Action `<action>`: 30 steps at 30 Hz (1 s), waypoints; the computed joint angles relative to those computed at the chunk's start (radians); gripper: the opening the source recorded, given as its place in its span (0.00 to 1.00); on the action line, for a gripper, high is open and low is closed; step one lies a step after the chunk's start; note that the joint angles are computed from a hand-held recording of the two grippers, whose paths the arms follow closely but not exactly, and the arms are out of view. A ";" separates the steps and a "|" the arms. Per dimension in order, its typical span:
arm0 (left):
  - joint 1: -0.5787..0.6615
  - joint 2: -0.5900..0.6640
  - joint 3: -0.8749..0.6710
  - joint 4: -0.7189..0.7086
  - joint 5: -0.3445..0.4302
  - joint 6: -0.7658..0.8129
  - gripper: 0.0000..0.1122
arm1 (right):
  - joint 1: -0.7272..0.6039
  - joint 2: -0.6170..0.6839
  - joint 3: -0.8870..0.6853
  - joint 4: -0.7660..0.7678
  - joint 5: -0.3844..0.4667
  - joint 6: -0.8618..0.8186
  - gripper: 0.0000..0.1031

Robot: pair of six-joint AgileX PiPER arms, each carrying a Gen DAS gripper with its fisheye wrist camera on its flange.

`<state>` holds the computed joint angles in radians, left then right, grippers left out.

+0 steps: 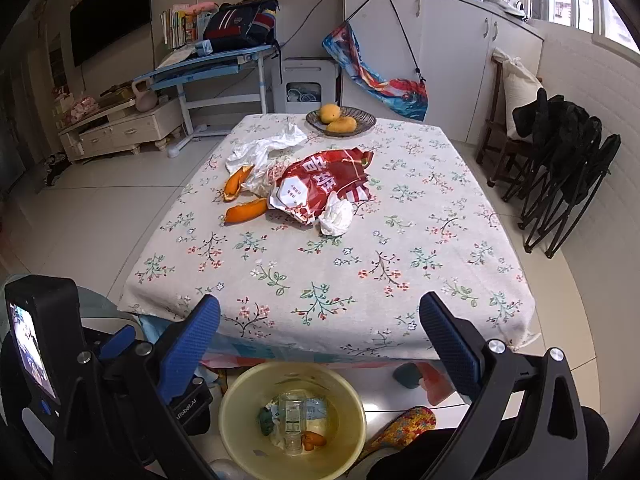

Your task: Collect trash

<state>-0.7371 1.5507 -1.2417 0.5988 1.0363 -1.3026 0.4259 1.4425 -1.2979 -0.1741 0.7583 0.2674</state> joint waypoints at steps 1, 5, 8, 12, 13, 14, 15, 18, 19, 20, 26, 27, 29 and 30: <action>0.000 0.000 0.000 0.000 0.001 0.000 0.67 | -0.005 0.004 0.000 0.015 -0.004 -0.010 0.93; 0.000 0.004 -0.011 0.015 0.012 0.005 0.67 | -0.040 0.012 0.017 0.082 -0.033 -0.067 0.93; 0.004 0.013 -0.037 0.036 0.029 0.021 0.67 | -0.078 0.027 0.036 0.138 -0.068 -0.129 0.93; 0.022 0.032 -0.079 0.042 0.036 0.076 0.70 | -0.139 0.061 0.062 0.228 -0.114 -0.220 0.93; 0.032 0.040 -0.094 0.034 0.032 0.098 0.70 | -0.150 0.068 0.062 0.242 -0.111 -0.231 0.93; 0.043 0.048 -0.109 0.025 0.029 0.121 0.70 | -0.163 0.081 0.059 0.262 -0.105 -0.244 0.93; 0.054 0.057 -0.126 0.018 0.026 0.142 0.70 | -0.169 0.088 0.055 0.273 -0.100 -0.251 0.93; 0.090 0.085 -0.180 -0.022 0.016 0.230 0.72 | -0.194 0.110 0.035 0.320 -0.083 -0.294 0.93; 0.103 0.099 -0.206 -0.033 0.018 0.264 0.72 | -0.199 0.116 0.028 0.328 -0.082 -0.304 0.93; 0.114 0.109 -0.225 -0.044 0.019 0.292 0.72 | -0.204 0.122 0.019 0.339 -0.079 -0.318 0.93; 0.188 0.169 -0.338 -0.111 0.031 0.436 0.73 | -0.231 0.170 -0.054 0.416 -0.054 -0.430 0.93; 0.207 0.180 -0.361 -0.133 0.032 0.463 0.73 | -0.235 0.186 -0.078 0.431 -0.046 -0.449 0.93; 0.236 0.195 -0.395 -0.161 0.032 0.496 0.73 | -0.239 0.217 -0.124 0.431 -0.035 -0.463 0.93; 0.251 0.205 -0.415 -0.174 0.033 0.511 0.73 | -0.239 0.232 -0.147 0.428 -0.028 -0.464 0.92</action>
